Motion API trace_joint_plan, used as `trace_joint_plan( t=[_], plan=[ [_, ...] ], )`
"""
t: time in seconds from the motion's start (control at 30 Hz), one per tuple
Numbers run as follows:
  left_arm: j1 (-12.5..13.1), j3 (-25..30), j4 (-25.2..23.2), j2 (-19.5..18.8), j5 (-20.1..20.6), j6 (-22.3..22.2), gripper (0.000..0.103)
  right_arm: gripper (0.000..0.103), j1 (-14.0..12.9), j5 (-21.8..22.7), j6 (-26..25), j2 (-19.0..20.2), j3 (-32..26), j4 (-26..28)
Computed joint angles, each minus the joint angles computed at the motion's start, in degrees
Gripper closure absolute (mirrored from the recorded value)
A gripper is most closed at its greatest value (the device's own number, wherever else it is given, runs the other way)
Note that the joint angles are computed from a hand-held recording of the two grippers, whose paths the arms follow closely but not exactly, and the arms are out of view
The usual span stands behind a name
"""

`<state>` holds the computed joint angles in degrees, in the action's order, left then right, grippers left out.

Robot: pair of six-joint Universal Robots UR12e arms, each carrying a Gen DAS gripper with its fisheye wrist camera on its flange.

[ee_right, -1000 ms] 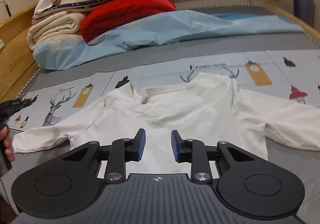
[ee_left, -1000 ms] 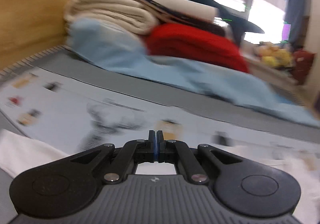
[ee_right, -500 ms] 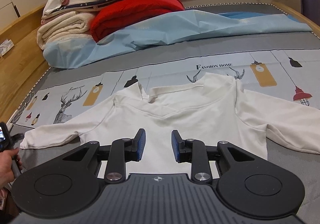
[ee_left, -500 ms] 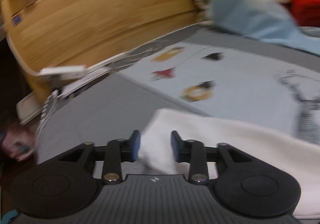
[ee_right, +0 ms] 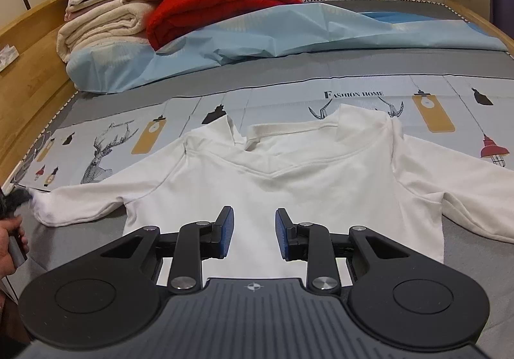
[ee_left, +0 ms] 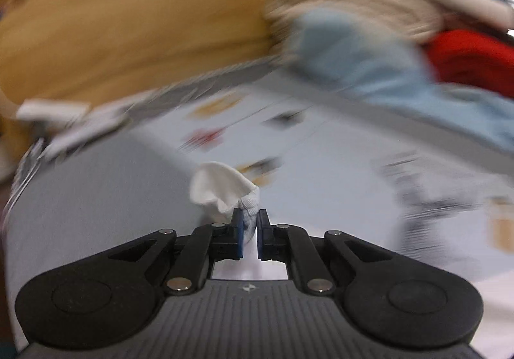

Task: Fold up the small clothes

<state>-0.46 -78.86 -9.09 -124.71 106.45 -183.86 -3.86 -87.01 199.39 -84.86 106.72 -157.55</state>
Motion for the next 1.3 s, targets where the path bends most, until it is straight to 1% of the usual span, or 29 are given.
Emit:
trace_joint_plan(
  t=[0.03,0.1,0.13,0.2,0.27,0.3,0.33,0.37,0.4,0.43,0.47,0.5,0.53,0.57,0.67,0.77,0.8,0.83,0.87,0.9,0.93,0.97,1.0,1.03,1.13,1.17,1.2,1.3],
  plan=[
    [-1.02,-0.7,2.54,0.71,-2.88,2.18,0.095,0.073,-0.06,0.31,0.04,-0.09,0.09,-0.46],
    [-2.93,-1.97,5.72,2.17,-8.89,4.59,0.095,0.073,-0.15,0.61,0.23,-0.27,0.29,-1.12],
    [-3.8,-2.49,6.66,2.85,-12.31,4.9,0.095,0.073,-0.2,0.6,0.6,-0.39,0.38,-1.18],
    [-5.76,-3.89,8.0,4.44,-20.37,5.24,0.095,0.073,-0.41,0.78,1.89,-0.72,0.7,-1.33],
    [-7.97,-4.95,8.02,5.57,-27.57,5.48,0.095,0.073,-0.8,1.11,3.11,-1.29,1.28,-1.7],
    [-8.99,-5.27,6.98,5.96,-30.91,5.04,0.095,0.073,-1.04,1.02,3.47,-1.62,1.61,-1.85],
    [-9.86,-5.42,4.9,6.32,-34.79,4.68,0.093,0.073,-1.24,0.84,3.7,-1.83,1.79,-1.83],
    [-10.68,-5.36,1.75,6.64,-38.6,4.96,0.086,0.073,-1.45,0.62,3.98,-2.05,1.96,-1.77],
    [-11.34,-5.2,-1.54,6.92,-41.35,5.91,0.079,0.073,-1.83,0.49,4.41,-2.3,2.2,-1.67],
    [-11.89,-4.97,-5.0,7.31,-43.62,7.82,0.066,0.073,-2.2,0.4,4.92,-2.47,2.4,-1.44],
    [-12.07,-5.02,-6.24,7.59,-44.93,9.19,0.063,0.073,-2.58,0.34,5.56,-2.64,2.54,-0.97],
    [-12.06,-5.19,-6.23,7.86,-45.8,10.11,0.063,0.073,-2.98,0.42,6.38,-2.77,2.65,-0.48],
    [-11.87,-5.23,-6.11,8.13,-45.95,10.66,0.063,0.073,-3.4,0.76,7.31,-2.82,2.82,-0.31],
    [-11.5,-4.86,-6.88,8.36,-45.13,10.88,0.063,0.072,-3.76,1.2,8.0,-2.84,2.99,-0.37],
    [-10.32,-2.08,-12.42,8.51,-37.67,9.81,0.064,0.072,-4.72,2.29,10.07,-2.42,3.03,-0.33],
    [-9.28,-0.92,-15.77,8.88,-29.74,8.01,0.065,0.072,-5.39,3.85,11.51,-0.79,2.18,0.01],
    [-9.01,-1.2,-15.79,9.17,-27.99,6.79,0.065,0.072,-5.51,4.3,12.0,-0.05,1.78,0.24],
    [-8.51,-2.18,-14.23,9.3,-27.06,5.42,0.065,0.072,-5.6,4.68,12.67,0.68,1.38,0.41],
    [-7.96,-3.11,-13.51,9.52,-26.32,5.04,0.064,0.072,-5.71,5.28,13.78,1.52,1.0,0.6],
    [-7.87,-3.42,-15.19,9.6,-24.17,5.59,0.064,0.072,-5.8,5.88,14.95,2.16,0.69,0.8],
    [-8.07,-2.61,-19.26,9.62,-20.67,5.57,0.068,0.072,-5.97,6.91,16.52,2.96,0.41,0.86],
    [-8.02,-1.72,-21.54,9.29,-18.83,3.91,0.068,0.071,-6.1,8.01,17.86,3.73,0.15,0.64],
    [-7.68,-1.22,-21.71,8.91,-18.99,2.46,0.068,0.071,-6.21,9.23,19.13,4.78,-0.26,0.32],
    [-7.45,-0.76,-21.57,8.59,-18.97,2.11,0.068,0.071,-6.15,9.79,19.78,5.63,-0.67,0.18],
    [-7.25,-0.35,-19.24,8.06,-15.72,3.52,0.068,0.071,-5.19,9.23,20.03,8.2,-2.36,1.28],
    [-7.15,-0.01,-19.5,7.79,-15.38,3.21,0.068,0.071,-4.88,8.93,19.77,8.87,-2.87,1.95],
    [-6.95,-0.28,-19.86,7.98,-15.45,2.35,0.068,0.071,-4.52,8.3,19.36,9.5,-3.5,3.02],
    [-6.23,0.55,-21.49,7.59,-15.75,0.47,0.068,0.071,-3.07,4.18,17.42,10.96,-5.13,5.59]
  ],
)
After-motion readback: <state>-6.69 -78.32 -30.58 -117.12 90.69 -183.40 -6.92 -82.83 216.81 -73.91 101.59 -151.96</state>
